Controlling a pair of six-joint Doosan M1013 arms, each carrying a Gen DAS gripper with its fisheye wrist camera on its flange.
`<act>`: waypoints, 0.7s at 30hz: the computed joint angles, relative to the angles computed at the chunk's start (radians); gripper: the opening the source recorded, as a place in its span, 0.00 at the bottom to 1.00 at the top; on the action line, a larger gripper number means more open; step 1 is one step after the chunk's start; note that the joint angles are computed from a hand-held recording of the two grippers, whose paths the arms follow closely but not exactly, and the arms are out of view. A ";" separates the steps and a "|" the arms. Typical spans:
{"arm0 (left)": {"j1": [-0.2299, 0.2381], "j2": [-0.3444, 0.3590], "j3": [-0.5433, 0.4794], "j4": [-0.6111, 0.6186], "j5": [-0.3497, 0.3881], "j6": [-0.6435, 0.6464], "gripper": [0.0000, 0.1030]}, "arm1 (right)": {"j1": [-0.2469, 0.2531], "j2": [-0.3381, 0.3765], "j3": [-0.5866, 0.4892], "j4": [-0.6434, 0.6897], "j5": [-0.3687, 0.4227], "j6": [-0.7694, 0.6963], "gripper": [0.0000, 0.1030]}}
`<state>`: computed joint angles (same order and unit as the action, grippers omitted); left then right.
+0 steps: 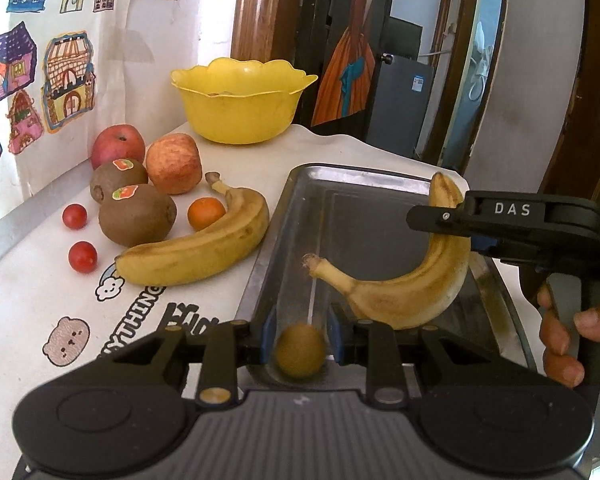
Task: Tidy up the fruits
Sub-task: 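Lower the banana and brown fruit onto the metal tray and open both tools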
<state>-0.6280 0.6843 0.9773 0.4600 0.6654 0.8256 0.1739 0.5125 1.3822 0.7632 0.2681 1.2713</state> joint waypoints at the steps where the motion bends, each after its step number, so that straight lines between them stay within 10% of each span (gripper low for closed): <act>1: 0.000 0.000 0.000 0.004 0.000 -0.004 0.29 | 0.001 0.002 -0.004 -0.032 0.006 0.027 0.46; 14: -0.005 -0.033 0.040 0.103 -0.026 -0.105 0.72 | 0.010 -0.004 -0.027 -0.171 0.048 0.131 0.95; 21: -0.015 -0.079 0.100 0.250 -0.039 -0.261 0.93 | 0.019 -0.040 -0.003 -0.132 0.030 0.086 0.99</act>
<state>-0.6426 0.6057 1.0776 0.7104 0.6262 0.5643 0.1931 0.4730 1.3795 0.6315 0.2986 1.3575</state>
